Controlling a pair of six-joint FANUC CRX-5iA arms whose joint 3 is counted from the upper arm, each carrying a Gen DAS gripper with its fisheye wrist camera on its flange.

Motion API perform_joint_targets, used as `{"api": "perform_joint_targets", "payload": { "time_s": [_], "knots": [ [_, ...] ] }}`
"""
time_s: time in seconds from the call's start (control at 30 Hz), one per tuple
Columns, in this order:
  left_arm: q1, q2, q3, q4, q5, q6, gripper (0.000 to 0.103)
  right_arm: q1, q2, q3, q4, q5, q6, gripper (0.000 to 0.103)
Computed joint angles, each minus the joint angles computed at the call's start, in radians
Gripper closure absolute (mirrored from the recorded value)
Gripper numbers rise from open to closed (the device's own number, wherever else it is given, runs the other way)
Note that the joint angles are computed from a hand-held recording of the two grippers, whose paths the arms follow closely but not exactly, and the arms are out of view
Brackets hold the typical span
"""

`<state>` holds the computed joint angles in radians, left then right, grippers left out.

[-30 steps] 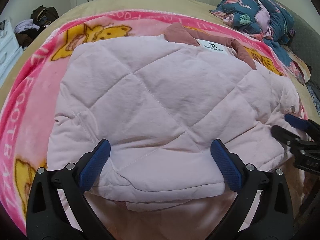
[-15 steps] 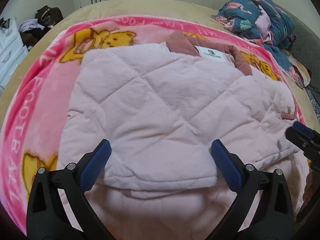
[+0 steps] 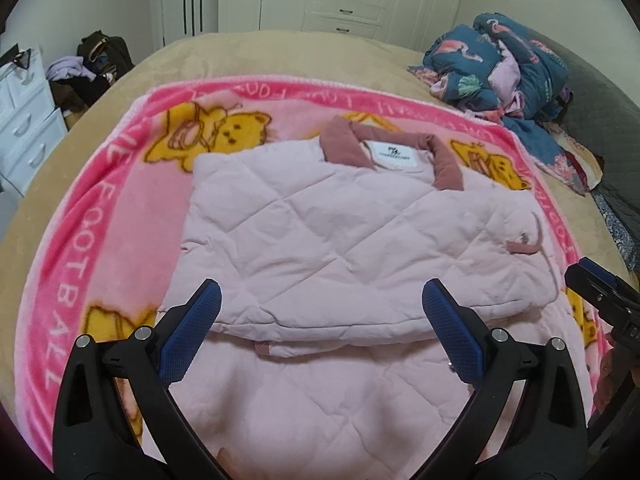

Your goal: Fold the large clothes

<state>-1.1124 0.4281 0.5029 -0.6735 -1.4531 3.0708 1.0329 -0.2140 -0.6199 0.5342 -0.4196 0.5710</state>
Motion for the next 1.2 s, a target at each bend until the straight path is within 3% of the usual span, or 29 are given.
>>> {"api": "perform_joint_targets", "payload": {
  "time_s": [0.63,1.2],
  "knots": [
    [-0.146,0.023,0.176,-0.15,-0.166,-0.022,0.008,0.1,-0.25,-0.108,0.192,-0.091,-0.173,0.007],
    [-0.282,0.055,0.277,-0.271,-0.277,-0.018,0.008,0.275,-0.473,-0.21,0.351,-0.237,-0.325,0.004]
  ]
}}
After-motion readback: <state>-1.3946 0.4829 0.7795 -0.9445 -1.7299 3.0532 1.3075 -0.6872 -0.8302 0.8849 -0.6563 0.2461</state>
